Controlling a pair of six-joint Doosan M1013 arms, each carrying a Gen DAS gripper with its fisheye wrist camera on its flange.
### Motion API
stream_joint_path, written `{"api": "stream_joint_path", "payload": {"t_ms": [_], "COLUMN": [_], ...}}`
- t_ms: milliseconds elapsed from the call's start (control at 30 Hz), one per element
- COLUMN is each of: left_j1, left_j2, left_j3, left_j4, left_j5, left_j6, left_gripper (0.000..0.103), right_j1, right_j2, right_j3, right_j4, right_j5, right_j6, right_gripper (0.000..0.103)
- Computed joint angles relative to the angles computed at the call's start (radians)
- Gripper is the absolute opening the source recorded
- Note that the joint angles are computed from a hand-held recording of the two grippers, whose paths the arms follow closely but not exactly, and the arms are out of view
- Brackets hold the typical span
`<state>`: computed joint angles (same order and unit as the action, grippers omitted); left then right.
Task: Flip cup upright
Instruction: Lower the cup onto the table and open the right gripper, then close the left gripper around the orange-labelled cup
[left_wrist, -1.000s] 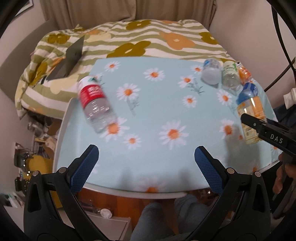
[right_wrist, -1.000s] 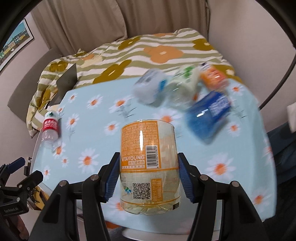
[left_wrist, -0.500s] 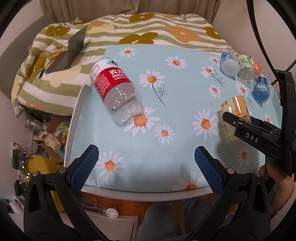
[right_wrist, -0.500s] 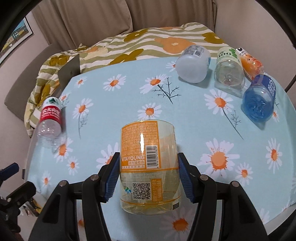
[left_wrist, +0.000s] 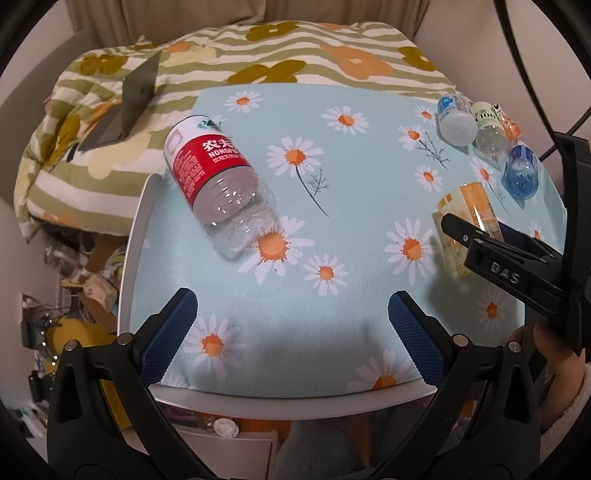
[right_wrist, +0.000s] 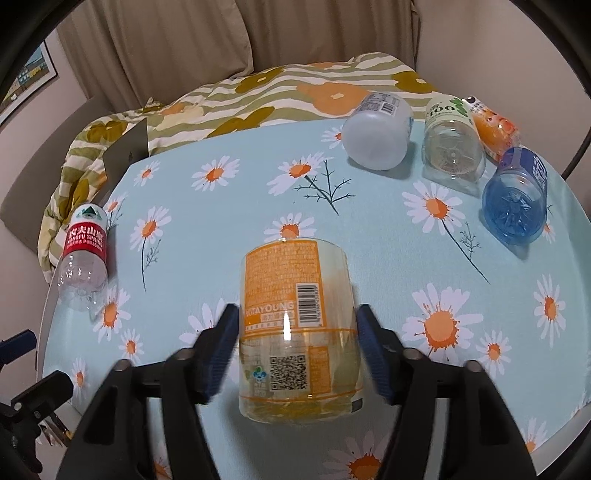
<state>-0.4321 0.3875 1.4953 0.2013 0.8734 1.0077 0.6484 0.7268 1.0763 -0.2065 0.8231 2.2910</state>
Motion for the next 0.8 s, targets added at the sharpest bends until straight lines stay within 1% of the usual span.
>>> {"api": "stream_joint_path", "payload": {"t_ms": [67, 167, 200, 233, 367, 500, 700, 800], "left_j1": [-0.001, -0.007, -0.009, -0.012, -0.031, -0.055, -0.094, -0.110], "left_j2": [0.002, 0.004, 0.004, 0.004, 0.012, 0.033, 0.102, 0.153], "left_j3": [-0.009, -0.027, -0.035, -0.043, -0.079, -0.128, -0.243, -0.316], "left_j4": [-0.002, 0.004, 0.006, 0.008, 0.039, 0.075, 0.060, 0.039], "left_j5": [0.010, 0.028, 0.034, 0.040, 0.056, 0.082, 0.157, 0.213], "left_j6": [0.005, 0.005, 0.005, 0.004, -0.017, -0.053, -0.068, -0.074], "left_gripper": [0.103, 0.103, 0.103, 0.103, 0.103, 0.103, 0.103, 0.103], "right_j1": [-0.002, -0.002, -0.004, -0.005, -0.021, -0.049, -0.088, -0.112], "right_j2": [-0.011, -0.025, -0.036, -0.042, -0.087, -0.129, -0.178, -0.200], "right_j3": [0.013, 0.018, 0.024, 0.025, 0.051, 0.077, 0.106, 0.133], "right_j4": [-0.003, -0.019, -0.019, -0.019, -0.005, 0.038, 0.022, 0.036], "right_j5": [-0.024, -0.036, -0.044, -0.046, -0.066, -0.065, -0.006, -0.011], "right_j6": [0.010, 0.019, 0.020, 0.018, -0.007, -0.069, -0.142, -0.195], "right_gripper": [0.097, 0.098, 0.101, 0.103, 0.103, 0.103, 0.103, 0.103]}}
